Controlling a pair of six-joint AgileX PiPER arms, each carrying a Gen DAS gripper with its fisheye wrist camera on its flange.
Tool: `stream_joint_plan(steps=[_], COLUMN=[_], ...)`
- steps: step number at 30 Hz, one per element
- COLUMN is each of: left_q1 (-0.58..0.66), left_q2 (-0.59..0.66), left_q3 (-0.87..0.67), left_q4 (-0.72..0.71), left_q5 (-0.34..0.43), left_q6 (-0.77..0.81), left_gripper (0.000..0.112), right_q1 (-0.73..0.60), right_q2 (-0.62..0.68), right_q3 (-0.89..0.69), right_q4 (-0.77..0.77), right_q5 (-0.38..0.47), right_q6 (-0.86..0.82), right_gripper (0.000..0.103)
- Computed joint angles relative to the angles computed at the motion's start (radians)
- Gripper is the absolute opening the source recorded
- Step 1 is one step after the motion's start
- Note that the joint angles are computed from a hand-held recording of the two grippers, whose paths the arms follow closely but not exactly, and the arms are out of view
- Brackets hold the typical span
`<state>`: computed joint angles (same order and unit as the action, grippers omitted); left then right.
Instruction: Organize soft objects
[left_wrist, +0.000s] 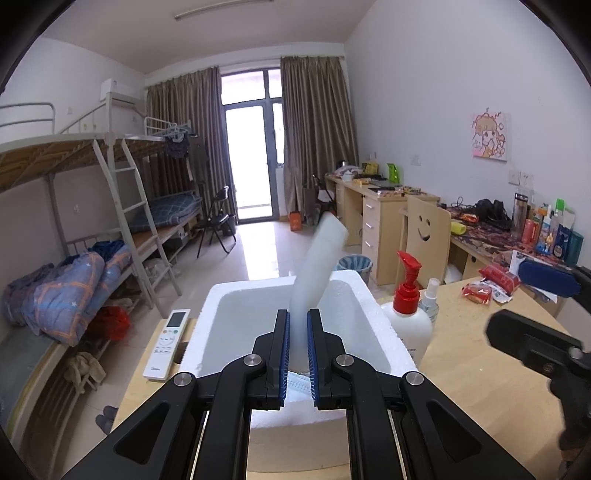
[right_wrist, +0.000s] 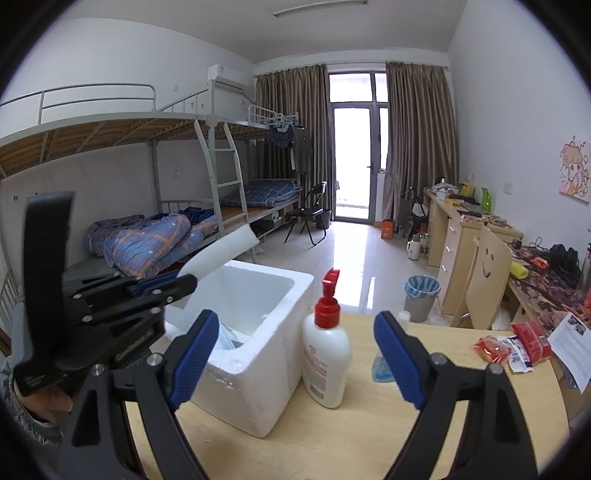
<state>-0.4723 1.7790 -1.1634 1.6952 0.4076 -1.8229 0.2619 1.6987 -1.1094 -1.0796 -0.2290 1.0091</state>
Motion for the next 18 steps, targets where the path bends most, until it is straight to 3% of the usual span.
stream_joint_plan(steps=[6, 11, 15, 18], left_q1=[0.014, 0.040, 0.040, 0.024], left_q2=[0.032, 0.064, 0.069, 0.061], left_q3=[-0.039, -0.090, -0.092, -0.069], left_q4=[-0.049, -0.126, -0.106, -0.017], left_q5=[0.008, -0.004, 0.009, 0.052], left_q6=[0.038, 0.074, 0.053, -0.039], left_gripper=[0.015, 0.026, 0.073, 0.087], right_q1=[-0.023, -0.027, -0.025, -0.028], right_q2=[-0.006, -0.007, -0.008, -0.011], right_q3=[0.015, 0.024, 0.029, 0.031], right_q4=[0.016, 0.032, 0.057, 0.061], right_q5=[-0.026, -0.029, -0.024, -0.027], right_q6=[-0.010, -0.023, -0.046, -0.047], right_gripper=[0.089, 0.089, 0.089, 0.089])
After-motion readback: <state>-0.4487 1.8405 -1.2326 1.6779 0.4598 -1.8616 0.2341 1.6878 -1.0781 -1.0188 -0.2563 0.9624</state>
